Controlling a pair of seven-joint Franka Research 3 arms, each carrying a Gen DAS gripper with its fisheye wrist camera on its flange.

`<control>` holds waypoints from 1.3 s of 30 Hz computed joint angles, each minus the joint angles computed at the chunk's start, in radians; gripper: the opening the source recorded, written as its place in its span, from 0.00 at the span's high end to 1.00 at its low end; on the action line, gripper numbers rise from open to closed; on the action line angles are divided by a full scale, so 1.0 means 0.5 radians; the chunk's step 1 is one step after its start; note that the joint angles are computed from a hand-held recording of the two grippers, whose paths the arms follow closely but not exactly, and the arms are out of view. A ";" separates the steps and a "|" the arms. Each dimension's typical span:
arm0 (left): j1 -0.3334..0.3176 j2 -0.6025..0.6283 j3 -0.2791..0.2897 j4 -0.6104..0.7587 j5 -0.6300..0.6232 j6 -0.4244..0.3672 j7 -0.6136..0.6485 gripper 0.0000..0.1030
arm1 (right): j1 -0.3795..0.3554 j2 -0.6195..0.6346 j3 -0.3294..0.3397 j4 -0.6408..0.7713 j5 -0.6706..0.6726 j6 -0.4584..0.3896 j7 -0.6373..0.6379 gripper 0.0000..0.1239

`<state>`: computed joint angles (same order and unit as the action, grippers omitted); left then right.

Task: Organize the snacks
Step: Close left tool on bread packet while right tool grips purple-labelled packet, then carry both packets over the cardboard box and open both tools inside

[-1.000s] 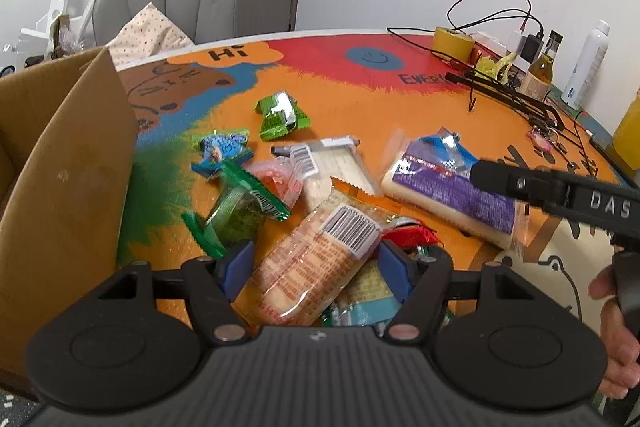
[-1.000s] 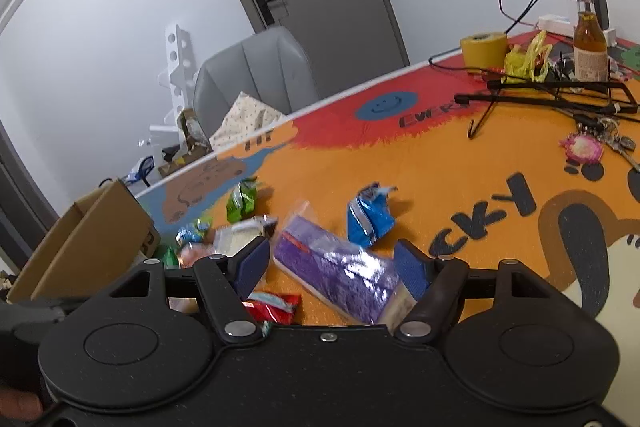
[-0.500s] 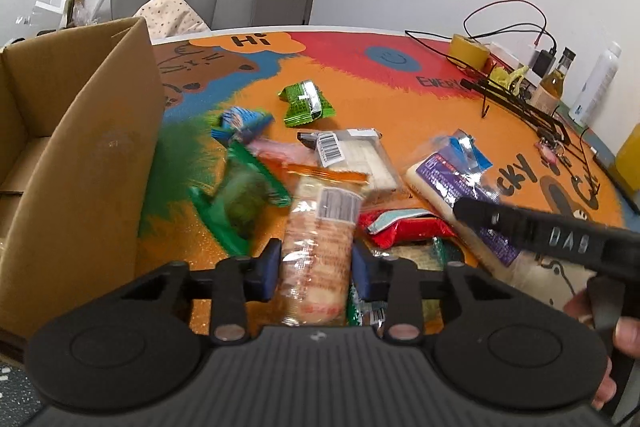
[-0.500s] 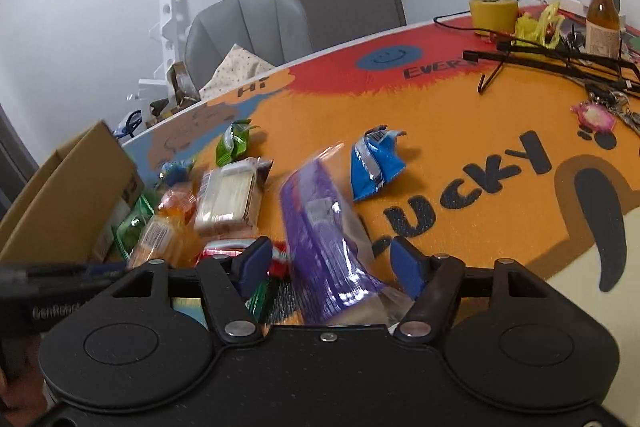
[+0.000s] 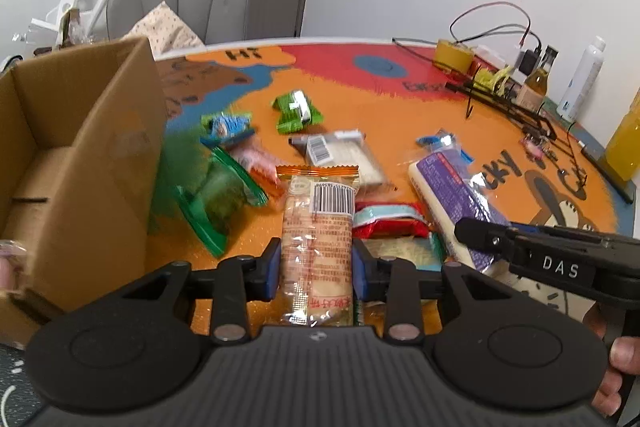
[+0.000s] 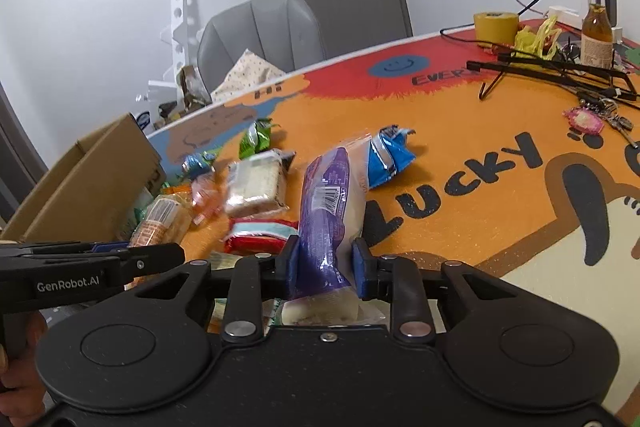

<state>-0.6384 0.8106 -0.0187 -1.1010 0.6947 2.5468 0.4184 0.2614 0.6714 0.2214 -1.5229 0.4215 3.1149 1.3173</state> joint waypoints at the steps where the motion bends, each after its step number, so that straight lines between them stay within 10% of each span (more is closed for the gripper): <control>1: -0.009 -0.023 0.015 -0.028 0.017 0.013 -0.026 0.67 | -0.012 -0.008 0.018 -0.012 0.007 0.022 -0.007 0.80; 22: -0.015 -0.448 0.059 -0.499 0.537 0.103 -0.543 0.67 | -0.303 0.001 0.561 0.020 0.061 0.170 -0.287 0.80; 39: 0.166 -0.786 -0.062 -0.892 0.933 0.040 -0.940 0.67 | -0.069 0.124 0.461 0.327 0.134 0.047 -0.375 0.80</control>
<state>-0.5556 0.4175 -0.0499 -1.5468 1.1611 2.5667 -0.0517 0.2270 0.7336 0.4518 -1.3593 0.4883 3.1386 1.1300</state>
